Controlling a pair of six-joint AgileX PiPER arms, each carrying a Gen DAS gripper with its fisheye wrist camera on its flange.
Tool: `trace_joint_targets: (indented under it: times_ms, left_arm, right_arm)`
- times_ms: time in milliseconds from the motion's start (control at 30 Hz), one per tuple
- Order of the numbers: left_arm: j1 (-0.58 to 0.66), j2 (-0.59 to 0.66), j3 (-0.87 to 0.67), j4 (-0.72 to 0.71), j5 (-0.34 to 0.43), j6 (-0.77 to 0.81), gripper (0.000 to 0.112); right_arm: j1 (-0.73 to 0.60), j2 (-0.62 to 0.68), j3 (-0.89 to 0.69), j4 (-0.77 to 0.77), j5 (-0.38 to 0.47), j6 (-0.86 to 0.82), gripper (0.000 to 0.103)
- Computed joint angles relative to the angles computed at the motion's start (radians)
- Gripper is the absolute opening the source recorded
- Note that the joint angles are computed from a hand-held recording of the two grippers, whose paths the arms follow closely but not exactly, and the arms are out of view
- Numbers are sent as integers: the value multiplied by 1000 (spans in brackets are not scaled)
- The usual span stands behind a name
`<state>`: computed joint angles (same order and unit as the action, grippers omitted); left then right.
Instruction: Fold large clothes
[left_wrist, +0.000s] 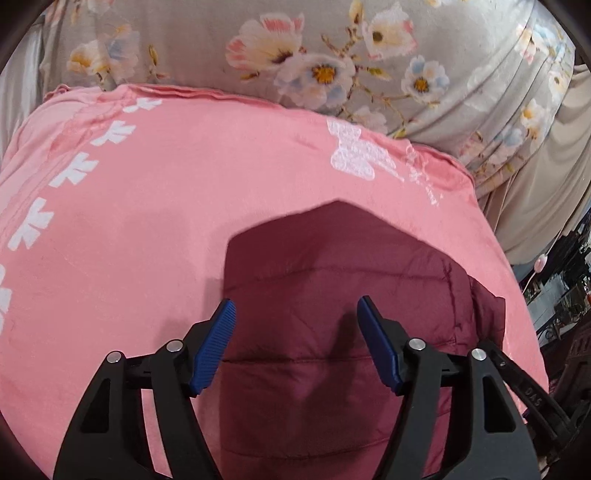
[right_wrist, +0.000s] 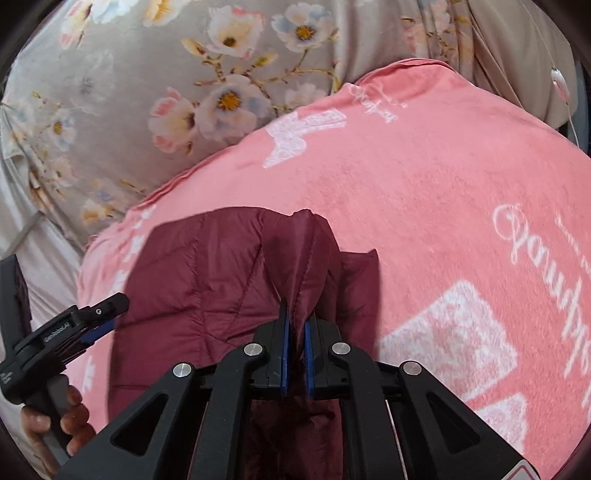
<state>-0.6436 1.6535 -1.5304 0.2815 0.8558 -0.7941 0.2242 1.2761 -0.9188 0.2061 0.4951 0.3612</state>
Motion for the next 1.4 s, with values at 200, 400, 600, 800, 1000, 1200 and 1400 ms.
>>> trace_joint_targets:
  times_ms: [200,400,600,800,1000,1200,1400]
  left_arm:
    - [-22,35,34,47,-20,-65,66]
    - [-60,60,68,149,-35,-154,68]
    - [-73,82,76,192,-42,-189,71]
    - [-89,99,86,239,-45,-229,72]
    - [-110,121,76,292,-25,-265,73]
    - [-129,140,71,336,-10,-300,74]
    - [-133,149,68,348,-6,-309,74]
  right_arm:
    - [43,19,43,-107,-52,111,6]
    - [86,37,78,-236,-97,233,7]
    - [129,48,105,-412,-129,401,7]
    - [174,54,126,-612,-140,599,7]
    - [160,58,133,-553,-160,550,6]
    - [148,61,133,-511,-167,505,6]
    - [126,42,134,-410,-167,389,8]
